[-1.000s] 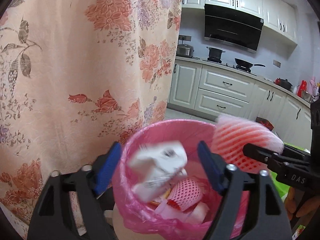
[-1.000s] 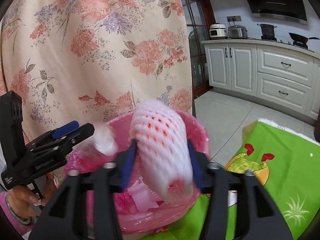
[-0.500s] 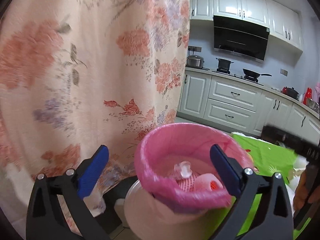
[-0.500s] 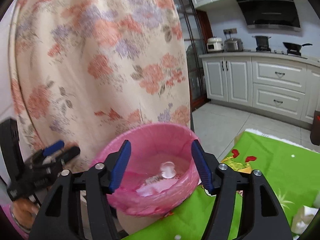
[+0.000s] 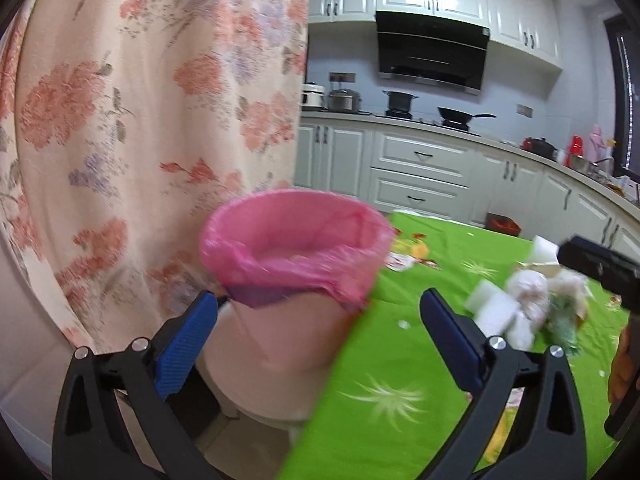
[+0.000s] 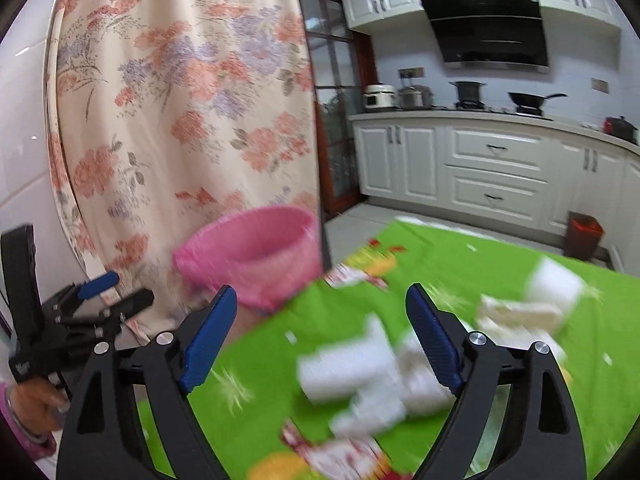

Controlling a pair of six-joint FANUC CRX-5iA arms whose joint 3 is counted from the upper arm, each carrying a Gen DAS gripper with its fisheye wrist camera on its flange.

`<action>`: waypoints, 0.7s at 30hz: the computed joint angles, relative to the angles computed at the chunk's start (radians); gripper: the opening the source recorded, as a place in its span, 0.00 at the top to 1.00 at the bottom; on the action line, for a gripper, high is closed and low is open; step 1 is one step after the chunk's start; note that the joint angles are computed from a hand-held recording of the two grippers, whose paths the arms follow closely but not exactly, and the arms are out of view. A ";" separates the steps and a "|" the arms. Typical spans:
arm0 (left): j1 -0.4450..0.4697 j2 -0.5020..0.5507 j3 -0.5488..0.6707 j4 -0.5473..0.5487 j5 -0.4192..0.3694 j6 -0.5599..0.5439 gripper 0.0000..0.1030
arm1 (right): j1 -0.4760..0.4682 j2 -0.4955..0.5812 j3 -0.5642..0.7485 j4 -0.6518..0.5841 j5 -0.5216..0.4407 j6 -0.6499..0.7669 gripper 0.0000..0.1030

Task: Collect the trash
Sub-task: 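Grasp the white tissue with the right tool while the left tool grasps the green-striped cloth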

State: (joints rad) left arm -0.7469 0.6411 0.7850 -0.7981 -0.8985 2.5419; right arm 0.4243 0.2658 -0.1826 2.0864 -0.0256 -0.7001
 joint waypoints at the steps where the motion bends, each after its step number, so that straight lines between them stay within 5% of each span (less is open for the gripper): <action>1: -0.009 0.011 0.011 -0.005 0.000 0.006 0.05 | 0.005 -0.018 -0.031 -0.032 -0.017 0.025 0.19; 5: -0.040 0.039 0.038 -0.030 0.022 0.033 0.05 | 0.017 -0.096 -0.160 -0.146 -0.095 0.093 0.19; 12: -0.070 0.081 0.090 -0.042 0.027 0.107 0.05 | -0.004 -0.170 -0.280 -0.153 -0.166 0.041 0.19; 21: -0.066 0.158 0.190 0.108 0.011 -0.111 0.05 | -0.069 -0.194 -0.330 -0.087 -0.180 -0.066 0.19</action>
